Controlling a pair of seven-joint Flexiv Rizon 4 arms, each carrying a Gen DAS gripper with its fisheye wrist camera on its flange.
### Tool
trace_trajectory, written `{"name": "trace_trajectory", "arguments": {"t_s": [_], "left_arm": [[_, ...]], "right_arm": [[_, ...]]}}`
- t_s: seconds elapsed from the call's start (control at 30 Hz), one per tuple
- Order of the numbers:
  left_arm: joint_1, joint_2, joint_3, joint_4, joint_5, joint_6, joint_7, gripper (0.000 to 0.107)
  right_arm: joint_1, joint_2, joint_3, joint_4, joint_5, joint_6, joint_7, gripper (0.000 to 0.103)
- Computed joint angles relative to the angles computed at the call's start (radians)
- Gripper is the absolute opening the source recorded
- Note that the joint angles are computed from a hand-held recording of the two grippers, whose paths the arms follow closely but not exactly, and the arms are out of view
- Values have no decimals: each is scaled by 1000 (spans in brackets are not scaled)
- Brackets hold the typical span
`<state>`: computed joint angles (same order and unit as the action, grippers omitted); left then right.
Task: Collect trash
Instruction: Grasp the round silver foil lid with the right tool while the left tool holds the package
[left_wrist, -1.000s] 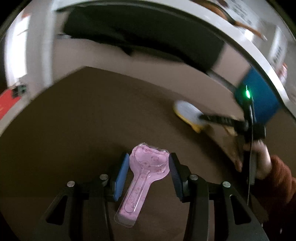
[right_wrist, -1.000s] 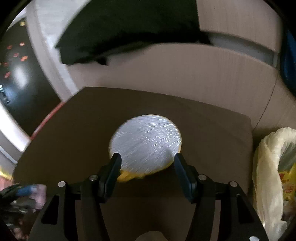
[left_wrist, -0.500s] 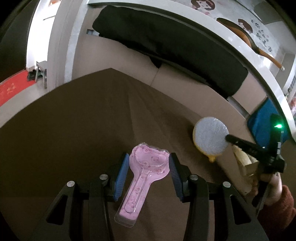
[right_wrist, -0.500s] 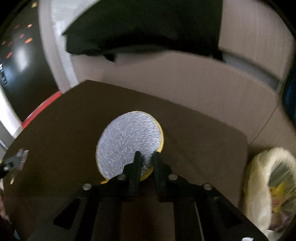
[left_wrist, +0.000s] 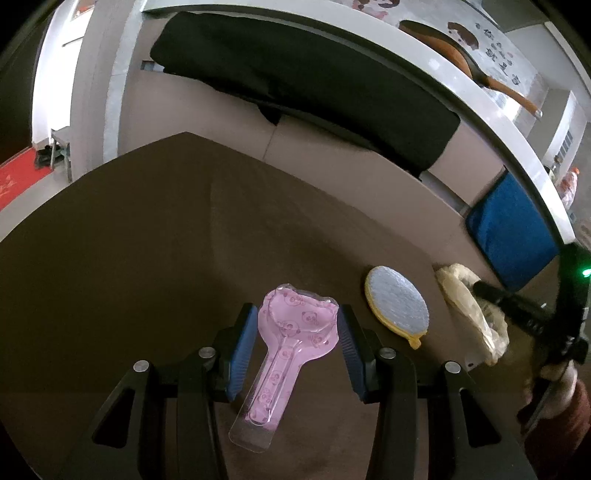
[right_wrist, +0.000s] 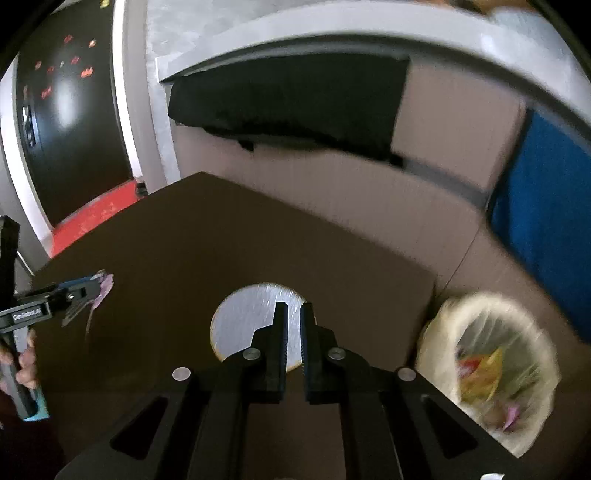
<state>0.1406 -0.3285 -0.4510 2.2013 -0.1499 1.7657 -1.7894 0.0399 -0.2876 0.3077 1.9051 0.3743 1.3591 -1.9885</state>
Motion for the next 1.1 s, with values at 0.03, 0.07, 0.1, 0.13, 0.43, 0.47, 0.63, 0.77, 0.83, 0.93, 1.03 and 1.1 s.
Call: {"name": "trace_trajectory", "arguments": {"t_s": [0.03, 0.07, 0.1, 0.13, 0.43, 0.47, 0.63, 0.77, 0.83, 0.93, 1.03, 1.1], "left_arm": [[4, -3, -7, -6, 2, -6, 4, 45], [14, -10, -25, -15, 5, -16, 15, 45], [19, -17, -36, -25, 6, -24, 27, 45], [8, -20, -29, -34, 3, -31, 36, 45], [-59, -39, 29, -58, -64, -71, 90, 45], [-67, -39, 40, -57, -73, -76, 91, 45], [-32, -31, 11, -28, -102, -57, 102, 45], [30, -22, -47, 3, -90, -31, 91, 45], [73, -16, -82, 23, -75, -17, 78, 45], [126, -7, -117, 44, -46, 1, 43, 45], [176, 4, -145, 61, -11, 14, 10, 45], [222, 14, -172, 81, 16, 31, -20, 45]], "right_arm": [[-19, -17, 13, -12, 37, -18, 0, 28], [-35, -31, 27, -24, 69, -30, -10, 42], [-48, -47, 39, -37, 100, -36, -19, 43], [-58, -68, 48, -52, 126, -46, -27, 43], [-53, -200, 47, -139, 134, -83, 108, 44], [-43, -202, 48, -130, 128, -49, 104, 44], [107, -177, -70, -33, -91, 66, 193, 20], [73, -151, -18, -25, -141, 84, 211, 12], [36, -135, 35, -23, -150, 84, 194, 12], [11, -106, 97, -17, -149, 84, 155, 11], [5, -77, 141, -11, -135, 81, 111, 10], [18, -62, 155, -14, -125, 64, 85, 10]]}}
